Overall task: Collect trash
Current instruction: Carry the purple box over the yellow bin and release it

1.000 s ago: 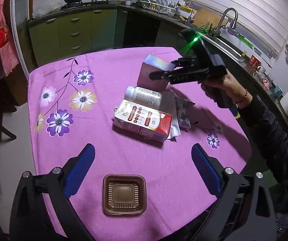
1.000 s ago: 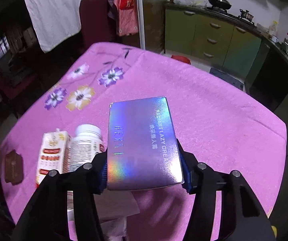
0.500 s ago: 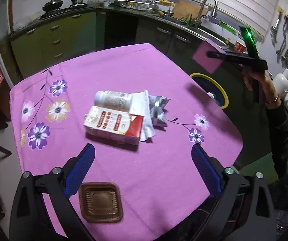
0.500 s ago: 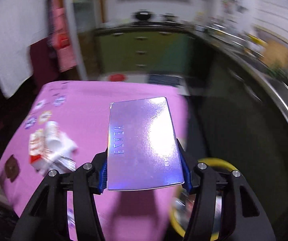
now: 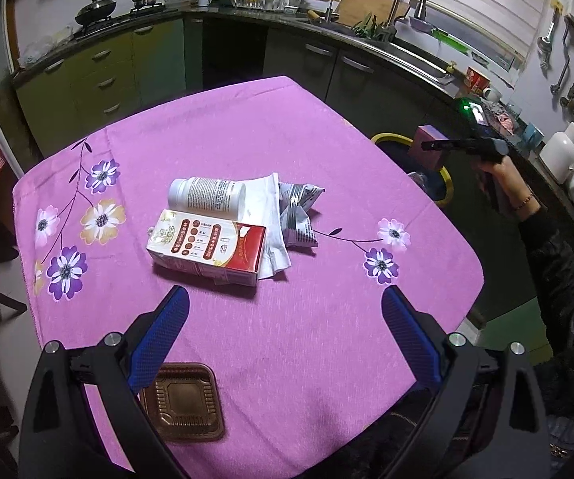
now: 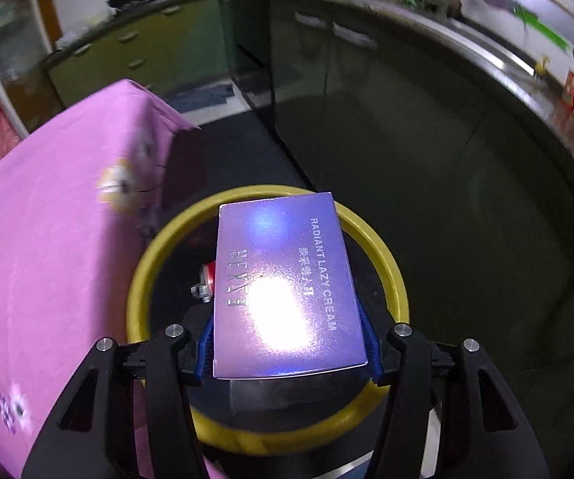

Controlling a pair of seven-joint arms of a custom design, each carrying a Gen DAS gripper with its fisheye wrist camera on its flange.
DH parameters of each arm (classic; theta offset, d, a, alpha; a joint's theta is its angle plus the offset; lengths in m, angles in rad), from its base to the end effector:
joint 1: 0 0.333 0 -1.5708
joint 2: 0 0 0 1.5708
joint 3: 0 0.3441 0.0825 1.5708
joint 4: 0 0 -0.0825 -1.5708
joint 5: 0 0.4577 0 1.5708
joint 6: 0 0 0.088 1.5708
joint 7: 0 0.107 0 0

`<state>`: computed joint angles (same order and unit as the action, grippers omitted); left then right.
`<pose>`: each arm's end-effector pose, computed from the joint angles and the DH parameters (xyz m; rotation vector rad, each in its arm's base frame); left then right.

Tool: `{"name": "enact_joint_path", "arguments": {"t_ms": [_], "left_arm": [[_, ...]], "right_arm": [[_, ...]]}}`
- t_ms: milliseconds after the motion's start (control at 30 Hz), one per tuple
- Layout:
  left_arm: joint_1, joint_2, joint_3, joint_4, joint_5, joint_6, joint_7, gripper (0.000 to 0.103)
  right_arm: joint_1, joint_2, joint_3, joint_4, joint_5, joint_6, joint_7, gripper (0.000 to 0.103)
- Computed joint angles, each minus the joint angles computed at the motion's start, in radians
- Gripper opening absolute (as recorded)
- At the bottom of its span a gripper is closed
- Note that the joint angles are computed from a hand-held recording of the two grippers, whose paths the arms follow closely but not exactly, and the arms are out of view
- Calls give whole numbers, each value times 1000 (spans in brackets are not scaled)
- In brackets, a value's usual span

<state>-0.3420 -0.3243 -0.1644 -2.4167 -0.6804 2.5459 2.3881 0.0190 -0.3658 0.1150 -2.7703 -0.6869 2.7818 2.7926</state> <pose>0.4676 -0.2530 0.4669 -1.0319 2.7143 -0.9303 0.4294 0.0828 0.3244 -1.4385 2.3794 -0.6096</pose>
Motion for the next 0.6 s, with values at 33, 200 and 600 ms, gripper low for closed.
{"name": "enact_joint_path", "arguments": {"t_ms": [33, 200, 600], "left_arm": [[2, -2, 0, -3, 2, 0, -5, 92], [18, 1, 1, -6, 19, -2, -42, 92], [56, -3, -3, -52, 120, -39, -109, 93]], "right_arm": [[-9, 25, -13, 6, 2, 20, -4, 56], [-66, 67, 0, 20, -65, 46, 83, 83], [66, -296, 147, -119, -98, -54, 273, 87]]}}
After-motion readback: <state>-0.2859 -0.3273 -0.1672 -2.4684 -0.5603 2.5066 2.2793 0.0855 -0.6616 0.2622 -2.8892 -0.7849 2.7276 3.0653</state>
